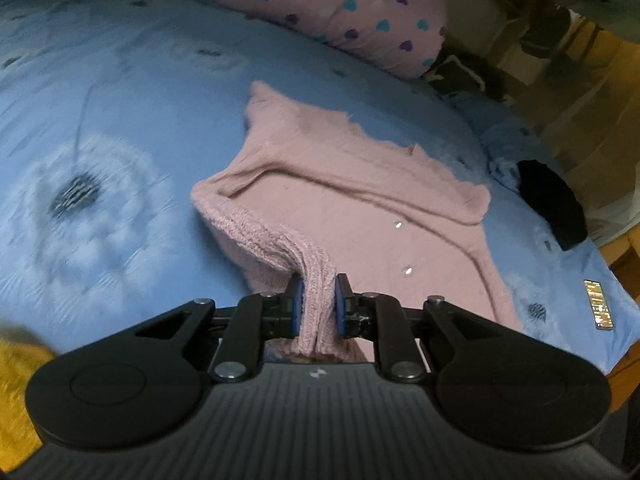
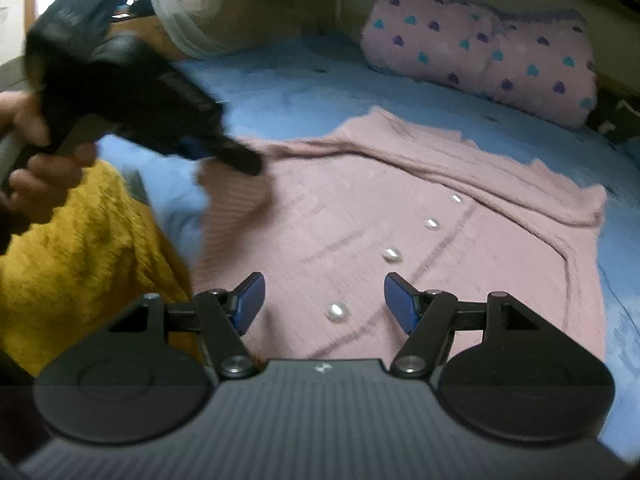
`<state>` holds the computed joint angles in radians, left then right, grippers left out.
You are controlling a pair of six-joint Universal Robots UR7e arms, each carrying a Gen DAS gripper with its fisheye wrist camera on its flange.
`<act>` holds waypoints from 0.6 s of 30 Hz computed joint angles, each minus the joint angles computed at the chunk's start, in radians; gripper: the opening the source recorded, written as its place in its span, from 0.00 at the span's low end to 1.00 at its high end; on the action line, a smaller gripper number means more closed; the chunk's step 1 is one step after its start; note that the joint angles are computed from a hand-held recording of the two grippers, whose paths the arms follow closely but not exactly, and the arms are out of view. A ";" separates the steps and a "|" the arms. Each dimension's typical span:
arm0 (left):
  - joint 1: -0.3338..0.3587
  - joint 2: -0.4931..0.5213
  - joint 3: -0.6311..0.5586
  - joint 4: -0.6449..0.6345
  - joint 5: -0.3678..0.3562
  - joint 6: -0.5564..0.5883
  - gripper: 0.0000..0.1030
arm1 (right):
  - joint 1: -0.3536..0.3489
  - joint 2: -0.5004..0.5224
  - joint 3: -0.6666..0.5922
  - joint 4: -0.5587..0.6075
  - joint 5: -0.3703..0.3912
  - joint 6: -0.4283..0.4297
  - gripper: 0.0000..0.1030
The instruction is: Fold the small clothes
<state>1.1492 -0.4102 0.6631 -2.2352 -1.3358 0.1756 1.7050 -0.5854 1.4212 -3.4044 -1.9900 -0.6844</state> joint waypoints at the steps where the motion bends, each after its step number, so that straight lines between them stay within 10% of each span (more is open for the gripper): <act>1: -0.004 0.013 -0.018 0.004 -0.001 0.001 0.18 | -0.001 0.002 -0.006 0.009 0.015 -0.001 0.66; 15: -0.006 0.304 -0.565 0.255 0.035 -0.092 0.18 | -0.022 -0.005 -0.006 0.051 0.096 0.059 0.66; 18: -0.003 0.249 -0.454 0.196 0.026 -0.067 0.18 | -0.014 -0.012 0.029 -0.040 -0.001 0.012 0.66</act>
